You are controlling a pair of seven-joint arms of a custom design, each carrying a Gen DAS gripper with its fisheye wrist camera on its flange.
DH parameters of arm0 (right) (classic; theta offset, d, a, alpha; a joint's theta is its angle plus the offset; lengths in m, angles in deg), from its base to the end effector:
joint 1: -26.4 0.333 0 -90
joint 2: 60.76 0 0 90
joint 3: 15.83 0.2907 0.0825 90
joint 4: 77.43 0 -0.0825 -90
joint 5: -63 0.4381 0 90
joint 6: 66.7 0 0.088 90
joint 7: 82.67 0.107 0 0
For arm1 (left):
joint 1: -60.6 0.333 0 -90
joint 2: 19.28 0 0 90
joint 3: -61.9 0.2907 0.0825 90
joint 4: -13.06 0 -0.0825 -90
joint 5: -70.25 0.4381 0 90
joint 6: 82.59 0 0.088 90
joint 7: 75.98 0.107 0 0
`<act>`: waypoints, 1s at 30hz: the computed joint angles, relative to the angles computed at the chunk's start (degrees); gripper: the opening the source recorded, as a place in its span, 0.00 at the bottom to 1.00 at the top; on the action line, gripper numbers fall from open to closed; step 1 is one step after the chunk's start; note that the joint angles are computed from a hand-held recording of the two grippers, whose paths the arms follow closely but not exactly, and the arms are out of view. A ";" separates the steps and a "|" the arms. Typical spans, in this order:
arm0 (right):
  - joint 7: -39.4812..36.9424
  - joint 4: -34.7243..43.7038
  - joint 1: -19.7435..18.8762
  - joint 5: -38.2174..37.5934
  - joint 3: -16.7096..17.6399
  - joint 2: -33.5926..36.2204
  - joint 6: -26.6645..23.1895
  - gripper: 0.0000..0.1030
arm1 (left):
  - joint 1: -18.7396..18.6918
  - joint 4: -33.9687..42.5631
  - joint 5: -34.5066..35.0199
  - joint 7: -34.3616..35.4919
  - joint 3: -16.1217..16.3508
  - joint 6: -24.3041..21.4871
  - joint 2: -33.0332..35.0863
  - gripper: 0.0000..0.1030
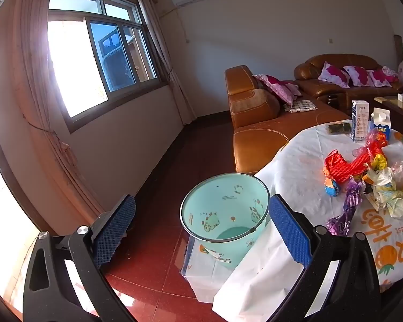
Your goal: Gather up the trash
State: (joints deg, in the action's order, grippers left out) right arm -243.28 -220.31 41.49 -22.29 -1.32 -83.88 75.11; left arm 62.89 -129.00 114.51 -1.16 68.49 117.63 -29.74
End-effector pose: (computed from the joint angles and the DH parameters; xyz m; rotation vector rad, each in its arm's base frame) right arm 0.4381 0.2500 0.4119 -1.3247 1.7267 -1.1848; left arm 0.5264 -0.0013 0.4233 -1.1227 1.8096 -0.8453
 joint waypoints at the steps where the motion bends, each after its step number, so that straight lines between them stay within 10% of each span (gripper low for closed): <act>1: -0.01 0.02 0.00 -0.01 0.00 0.03 -0.03 0.96 | 0.00 0.06 0.00 -0.01 -0.03 -0.01 0.07 0.94; 30: -0.16 -0.12 -0.25 0.04 -0.02 -0.14 -0.07 0.96 | 1.73 -1.08 -9.04 7.11 -3.19 1.34 0.62 0.94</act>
